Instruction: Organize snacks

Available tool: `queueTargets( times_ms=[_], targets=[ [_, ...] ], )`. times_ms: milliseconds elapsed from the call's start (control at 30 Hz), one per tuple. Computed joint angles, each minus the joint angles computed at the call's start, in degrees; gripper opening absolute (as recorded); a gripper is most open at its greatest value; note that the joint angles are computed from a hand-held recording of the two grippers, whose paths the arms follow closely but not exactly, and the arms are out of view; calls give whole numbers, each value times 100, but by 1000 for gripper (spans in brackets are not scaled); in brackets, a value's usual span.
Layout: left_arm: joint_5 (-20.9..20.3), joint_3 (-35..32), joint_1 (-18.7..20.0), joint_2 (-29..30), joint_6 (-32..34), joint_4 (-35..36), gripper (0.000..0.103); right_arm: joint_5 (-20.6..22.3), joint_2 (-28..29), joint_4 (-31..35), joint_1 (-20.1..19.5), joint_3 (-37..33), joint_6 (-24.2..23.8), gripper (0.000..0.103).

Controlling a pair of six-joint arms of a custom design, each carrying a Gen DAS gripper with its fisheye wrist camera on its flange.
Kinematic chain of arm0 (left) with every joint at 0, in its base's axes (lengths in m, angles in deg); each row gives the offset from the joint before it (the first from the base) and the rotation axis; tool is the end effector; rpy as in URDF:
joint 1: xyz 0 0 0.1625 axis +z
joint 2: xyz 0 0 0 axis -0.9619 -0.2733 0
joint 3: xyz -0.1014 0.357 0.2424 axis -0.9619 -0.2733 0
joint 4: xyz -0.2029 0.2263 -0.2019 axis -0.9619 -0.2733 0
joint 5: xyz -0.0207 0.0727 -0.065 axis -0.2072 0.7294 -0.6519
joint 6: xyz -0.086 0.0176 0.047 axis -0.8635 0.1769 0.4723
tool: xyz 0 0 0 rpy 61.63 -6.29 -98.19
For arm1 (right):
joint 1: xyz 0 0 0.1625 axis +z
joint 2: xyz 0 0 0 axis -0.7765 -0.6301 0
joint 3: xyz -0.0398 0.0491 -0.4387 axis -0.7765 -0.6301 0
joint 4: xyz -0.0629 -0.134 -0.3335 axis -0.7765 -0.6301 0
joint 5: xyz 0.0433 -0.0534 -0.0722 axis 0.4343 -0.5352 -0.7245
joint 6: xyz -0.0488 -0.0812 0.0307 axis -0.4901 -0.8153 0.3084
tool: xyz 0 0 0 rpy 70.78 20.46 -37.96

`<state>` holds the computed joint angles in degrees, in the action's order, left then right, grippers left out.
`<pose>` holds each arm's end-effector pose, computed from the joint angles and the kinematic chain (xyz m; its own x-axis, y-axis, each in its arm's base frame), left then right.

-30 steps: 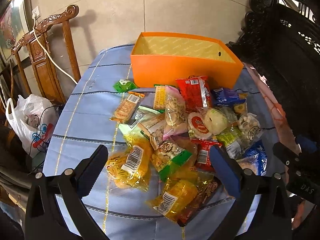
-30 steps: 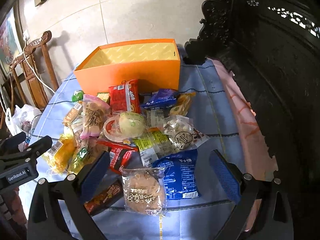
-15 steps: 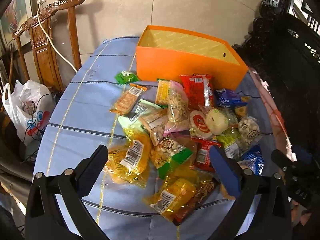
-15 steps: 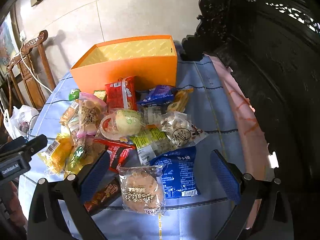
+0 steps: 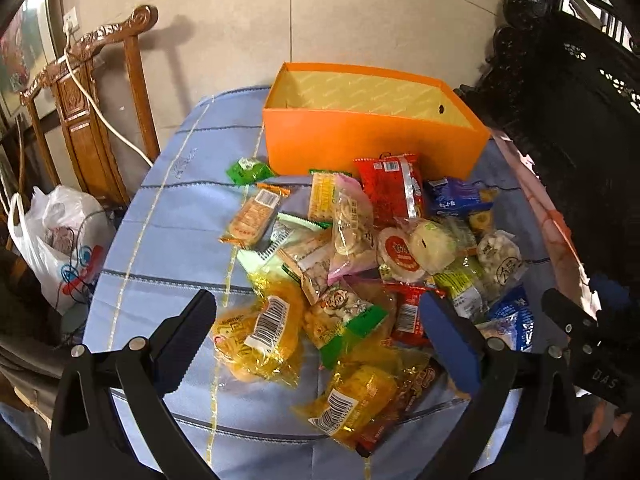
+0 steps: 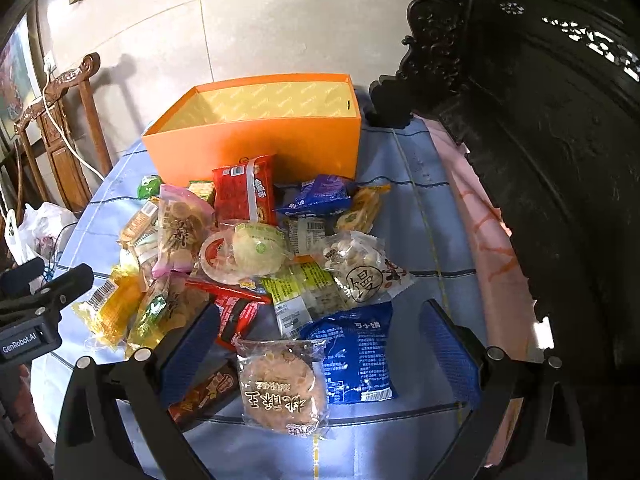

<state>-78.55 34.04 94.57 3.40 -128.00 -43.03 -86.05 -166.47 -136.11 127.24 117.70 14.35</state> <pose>-0.4176 -0.3792 -0.0536 -0.7142 -0.1298 -0.6878 0.3365 0.7979 -0.5001 0.0014 -0.3952 0.3559 -0.6660 -0.1043 0.7386 -0.5098 0.7865 -0.3487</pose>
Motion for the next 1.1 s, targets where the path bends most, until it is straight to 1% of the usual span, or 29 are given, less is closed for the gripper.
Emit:
queueTargets(
  times_ms=[133,200,400,600,733,900,1033,1100],
  targets=[
    [-47,129,3,-55,-32,-220,99,-64,48,-124,27,7,-86,100],
    [-113,223,30,-101,-70,-389,99,-29,33,-148,12,36,-106,100],
    [-149,335,44,-155,-187,-567,99,-2,19,-167,13,46,-90,100],
    [-150,303,31,-141,-135,-526,99,139,-81,-78,-19,52,-5,100],
    [-224,437,37,-153,117,-1058,99,220,-116,-60,-66,66,67,100],
    [-224,449,47,-172,35,-1002,99,290,-130,-38,-109,64,122,100],
    [-213,404,110,-140,-12,-857,99,562,-170,123,-256,29,288,100],
    [-126,332,194,-57,105,-801,99,694,-129,249,-342,-50,383,100]
  ],
)
